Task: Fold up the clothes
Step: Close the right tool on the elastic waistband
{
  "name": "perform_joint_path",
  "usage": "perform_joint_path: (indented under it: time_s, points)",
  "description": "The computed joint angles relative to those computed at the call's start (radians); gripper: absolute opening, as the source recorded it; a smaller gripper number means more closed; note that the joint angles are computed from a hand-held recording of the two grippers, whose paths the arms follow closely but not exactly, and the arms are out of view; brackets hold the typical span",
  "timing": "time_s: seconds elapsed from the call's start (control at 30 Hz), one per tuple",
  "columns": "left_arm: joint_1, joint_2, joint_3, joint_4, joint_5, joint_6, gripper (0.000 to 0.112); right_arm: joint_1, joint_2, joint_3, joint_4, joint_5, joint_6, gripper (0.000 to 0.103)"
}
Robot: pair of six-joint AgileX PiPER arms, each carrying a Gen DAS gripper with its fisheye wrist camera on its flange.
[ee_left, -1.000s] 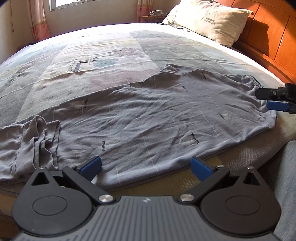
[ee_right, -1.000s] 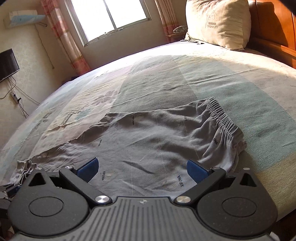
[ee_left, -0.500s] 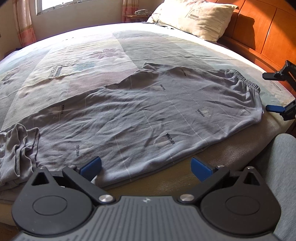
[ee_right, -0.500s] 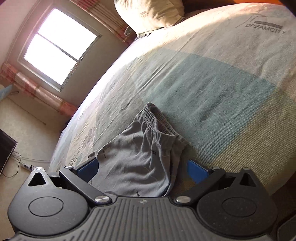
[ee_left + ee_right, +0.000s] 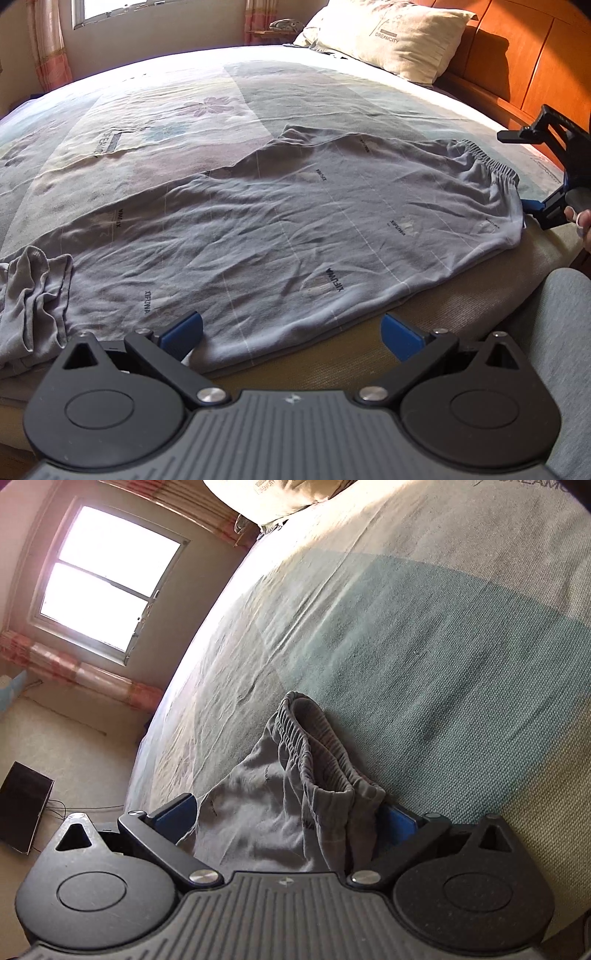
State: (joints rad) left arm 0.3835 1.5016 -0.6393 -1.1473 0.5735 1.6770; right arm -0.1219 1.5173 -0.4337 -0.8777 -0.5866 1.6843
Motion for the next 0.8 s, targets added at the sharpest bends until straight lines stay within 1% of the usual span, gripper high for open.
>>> perform_joint_path:
  time_s: [0.03, 0.1, 0.23, 0.37, 0.43, 0.5, 0.57, 0.63, 0.67, 0.73, 0.8]
  points:
    - [0.004, 0.002, -0.003, 0.0, 0.007, -0.003, 0.102, 0.003, -0.002, 0.006, -0.014, -0.011, 0.011, 0.103]
    - [0.008, 0.005, -0.007, 0.0, 0.018, -0.008, 0.102, 0.004, 0.006, 0.02, -0.034, -0.062, 0.01, 0.103]
    - [0.013, 0.004, -0.008, 0.002, 0.03, -0.01, 0.102, 0.054, 0.024, -0.004, 0.058, -0.023, -0.128, 0.103]
    - [0.026, -0.001, -0.004, 0.003, 0.046, -0.005, 0.102, 0.031, 0.048, -0.015, 0.151, -0.033, -0.209, 0.103]
    - [0.031, 0.003, -0.006, 0.0, 0.053, -0.005, 0.102, 0.037, 0.053, -0.034, 0.126, -0.013, -0.182, 0.103]
    - [0.026, 0.005, -0.005, -0.006, 0.049, -0.001, 0.102, 0.05, 0.038, -0.041, 0.039, 0.009, -0.109, 0.103]
    - [0.021, 0.008, -0.004, -0.012, 0.046, 0.002, 0.102, 0.045, 0.051, -0.027, -0.017, -0.056, -0.055, 0.103]
    - [0.019, 0.009, -0.003, -0.016, 0.047, 0.007, 0.102, 0.069, 0.055, -0.016, 0.039, -0.062, -0.127, 0.103]
    - [0.02, 0.008, -0.002, -0.016, 0.05, 0.011, 0.102, 0.078, 0.061, -0.013, 0.085, -0.063, -0.18, 0.103]
    - [0.022, 0.006, 0.001, -0.017, 0.057, 0.017, 0.102, 0.089, 0.084, -0.01, 0.195, -0.091, -0.275, 0.103]
    - [0.025, 0.004, 0.002, -0.016, 0.062, 0.017, 0.102, 0.098, 0.102, -0.022, 0.276, -0.096, -0.339, 0.103]
